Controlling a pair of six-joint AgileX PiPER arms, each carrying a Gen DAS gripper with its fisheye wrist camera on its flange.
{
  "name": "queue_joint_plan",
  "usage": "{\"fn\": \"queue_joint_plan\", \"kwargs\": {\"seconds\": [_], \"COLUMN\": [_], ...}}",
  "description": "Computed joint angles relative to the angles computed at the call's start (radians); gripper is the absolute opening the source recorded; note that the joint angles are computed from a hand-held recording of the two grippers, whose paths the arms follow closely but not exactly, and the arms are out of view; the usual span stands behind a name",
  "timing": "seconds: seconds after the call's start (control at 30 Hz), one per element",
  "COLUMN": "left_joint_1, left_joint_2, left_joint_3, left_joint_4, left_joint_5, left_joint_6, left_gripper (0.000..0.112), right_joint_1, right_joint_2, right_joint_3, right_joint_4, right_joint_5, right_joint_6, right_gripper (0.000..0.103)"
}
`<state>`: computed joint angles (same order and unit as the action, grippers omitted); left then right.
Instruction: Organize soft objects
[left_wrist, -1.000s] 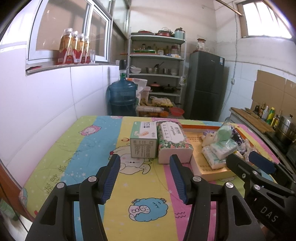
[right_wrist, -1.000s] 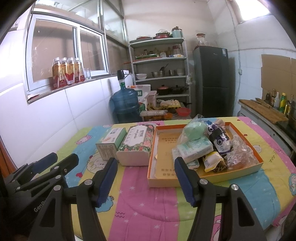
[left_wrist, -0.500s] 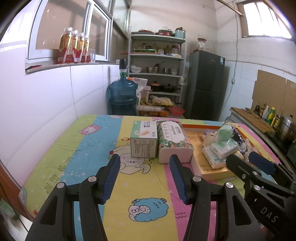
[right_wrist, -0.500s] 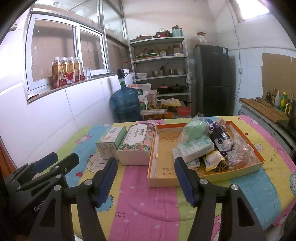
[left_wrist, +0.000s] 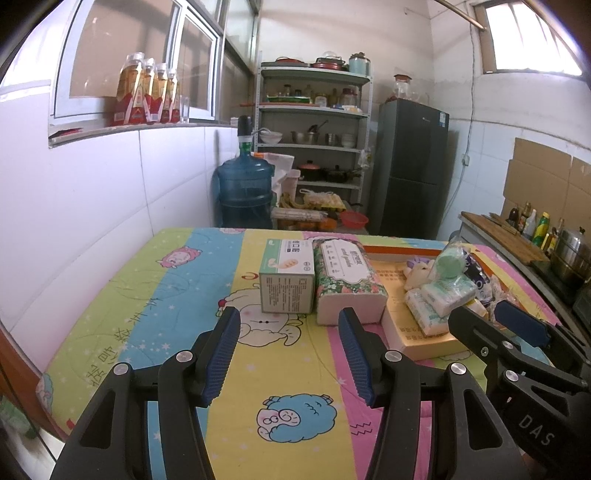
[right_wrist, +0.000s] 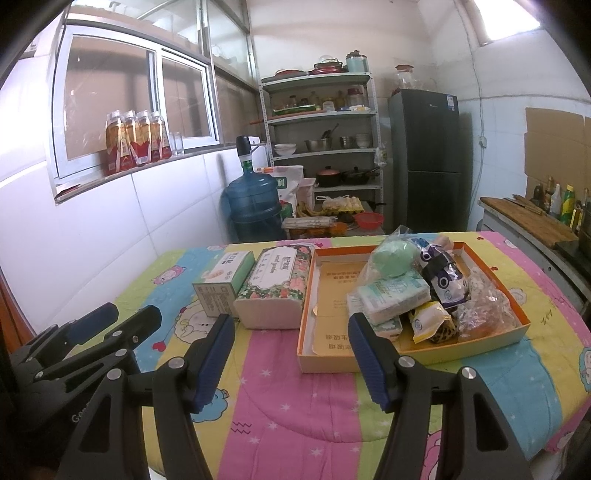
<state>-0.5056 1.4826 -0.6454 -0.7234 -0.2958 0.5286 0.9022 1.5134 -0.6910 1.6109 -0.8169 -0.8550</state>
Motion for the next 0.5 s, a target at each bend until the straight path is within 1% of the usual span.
{"fn": "queue_joint_plan", "kwargs": {"seconds": [0.13,0.2,0.5], "left_joint_1": [0.004,0.013,0.012], "left_joint_2": [0.003,0.008,0.017], "left_joint_3": [0.001,0.008,0.007], "left_joint_4": [0.017,0.062,0.075], "left_joint_5": [-0.001,-0.003,-0.007], "left_joint_6": [-0.016,-0.058,-0.073], "left_gripper": [0.057,0.057,0.057], "right_joint_1": [-0.002,-0.002,-0.008], "right_joint_2": [-0.001,0.000,-0.005], "right_joint_3": [0.001,0.000,0.005], "right_joint_4": [-0.001,0.000,-0.003], "right_joint_5": [0.003,0.002,0.009], "right_joint_6": [-0.001,-0.001,-0.002], "right_gripper": [0.064,0.064,0.064]}}
